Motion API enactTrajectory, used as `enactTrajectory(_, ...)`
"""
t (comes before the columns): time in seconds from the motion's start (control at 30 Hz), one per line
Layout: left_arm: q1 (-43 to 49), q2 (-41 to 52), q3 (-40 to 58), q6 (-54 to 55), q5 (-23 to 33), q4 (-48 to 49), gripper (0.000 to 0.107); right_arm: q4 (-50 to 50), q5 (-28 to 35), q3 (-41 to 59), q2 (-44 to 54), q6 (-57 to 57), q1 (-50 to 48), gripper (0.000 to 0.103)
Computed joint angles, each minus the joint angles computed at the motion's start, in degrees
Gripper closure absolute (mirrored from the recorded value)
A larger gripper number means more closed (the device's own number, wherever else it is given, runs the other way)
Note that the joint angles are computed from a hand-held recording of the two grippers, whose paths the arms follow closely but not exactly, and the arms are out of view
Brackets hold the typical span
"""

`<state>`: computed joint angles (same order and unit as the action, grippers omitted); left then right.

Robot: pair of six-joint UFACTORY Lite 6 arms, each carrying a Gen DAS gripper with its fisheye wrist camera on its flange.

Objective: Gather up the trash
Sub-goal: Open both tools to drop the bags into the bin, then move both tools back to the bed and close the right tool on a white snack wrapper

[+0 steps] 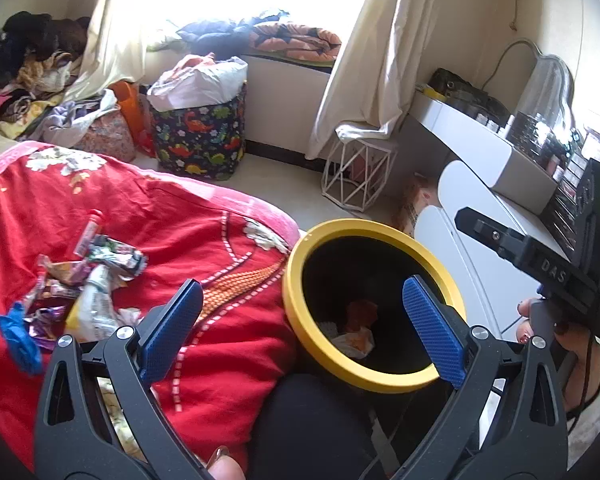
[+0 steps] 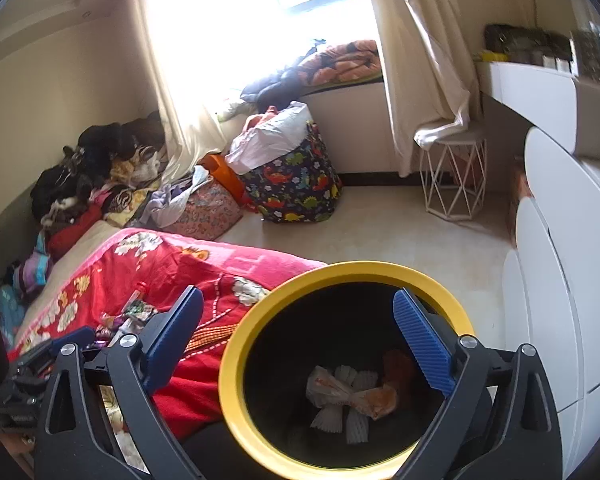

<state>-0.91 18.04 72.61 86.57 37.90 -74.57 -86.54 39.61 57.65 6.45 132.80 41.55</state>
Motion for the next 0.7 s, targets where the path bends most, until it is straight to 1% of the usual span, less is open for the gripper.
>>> enactTrajectory(0.2,3.4,-0.1,1.1,0.0,1.3,0.2,0.015,2.9,1.7,6.3,4.2,-5.6,2.6,0.009)
enactTrajectory(0.43,7.3,0.8,3.1,-0.7,2.8,0.4,0.015,4.5,2.9,11.6,7.6,-9.5,4.7,0.009)
enactTrajectory(0.7,12.0,3.2,6.6,-1.1,4.0,-0.1,0.015,5.8,2.2,19.1,13.0,-13.1,5.9,0.008)
